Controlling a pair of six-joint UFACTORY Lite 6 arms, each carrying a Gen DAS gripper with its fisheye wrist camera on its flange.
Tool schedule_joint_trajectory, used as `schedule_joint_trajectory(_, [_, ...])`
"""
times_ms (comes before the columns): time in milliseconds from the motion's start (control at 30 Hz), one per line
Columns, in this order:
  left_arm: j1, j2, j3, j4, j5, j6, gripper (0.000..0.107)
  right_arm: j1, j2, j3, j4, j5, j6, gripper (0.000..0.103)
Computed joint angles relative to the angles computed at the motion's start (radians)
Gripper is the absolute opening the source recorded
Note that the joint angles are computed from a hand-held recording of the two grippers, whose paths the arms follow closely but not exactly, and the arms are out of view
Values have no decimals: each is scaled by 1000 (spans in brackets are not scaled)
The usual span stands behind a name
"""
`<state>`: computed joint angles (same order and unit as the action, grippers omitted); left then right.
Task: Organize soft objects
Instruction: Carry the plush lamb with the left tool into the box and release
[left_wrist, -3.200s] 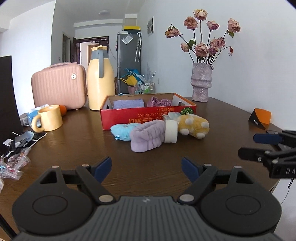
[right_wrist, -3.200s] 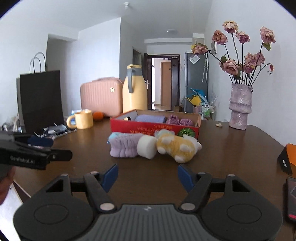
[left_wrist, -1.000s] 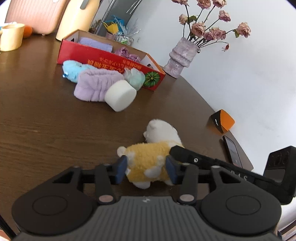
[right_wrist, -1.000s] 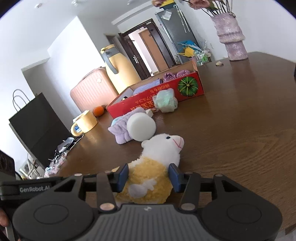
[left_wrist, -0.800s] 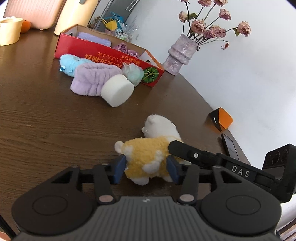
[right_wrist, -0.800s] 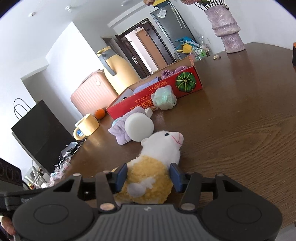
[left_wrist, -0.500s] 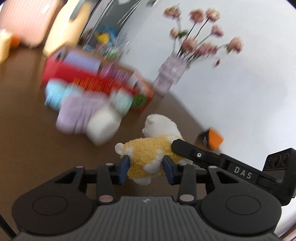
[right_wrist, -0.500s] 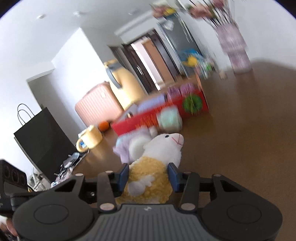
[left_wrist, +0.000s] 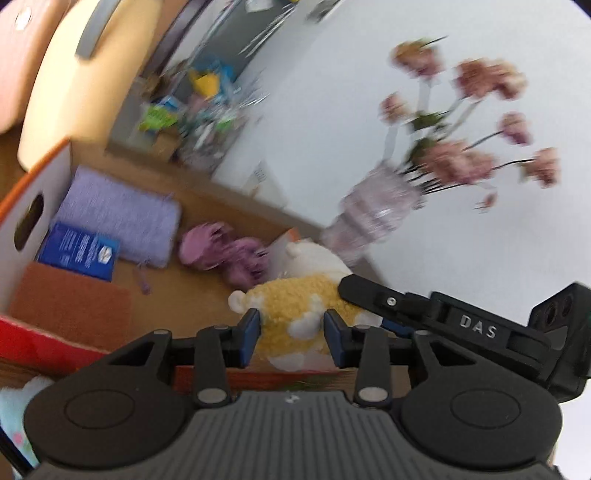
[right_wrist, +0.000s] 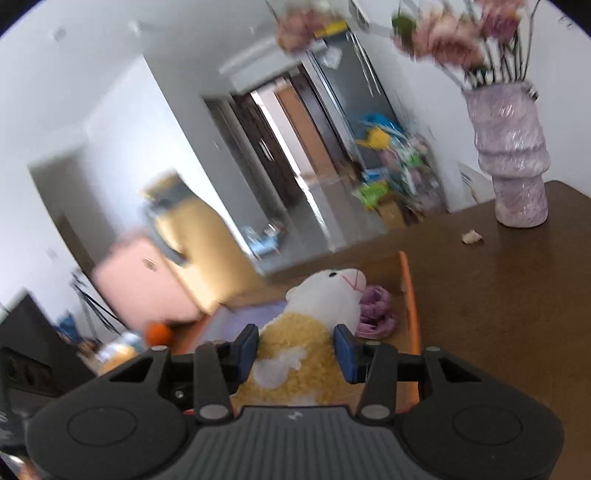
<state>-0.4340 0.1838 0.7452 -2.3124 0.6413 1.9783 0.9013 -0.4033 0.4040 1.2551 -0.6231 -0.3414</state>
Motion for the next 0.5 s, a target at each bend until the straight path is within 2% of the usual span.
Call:
schedule_joint_trajectory(100, [-23, 139, 106, 8, -42, 7, 37, -187, 242, 107, -266, 108, 205, 44])
schedule_joint_trajectory(167, [-37, 160, 117, -10, -39, 65, 34, -215, 340, 152, -288, 112, 215, 44])
schedule_joint_trajectory(233, [-32, 166, 127, 23, -38, 47, 35, -194, 414, 201, -181, 88, 98, 44])
schedule_joint_trajectory(333, [-32, 124, 105, -13, -60, 80, 35, -142, 495, 268, 33, 31, -132, 44])
schedule_joint_trajectory(500, [9, -137, -66, 17, -103, 98, 35, -18, 411, 240, 233, -109, -308, 44])
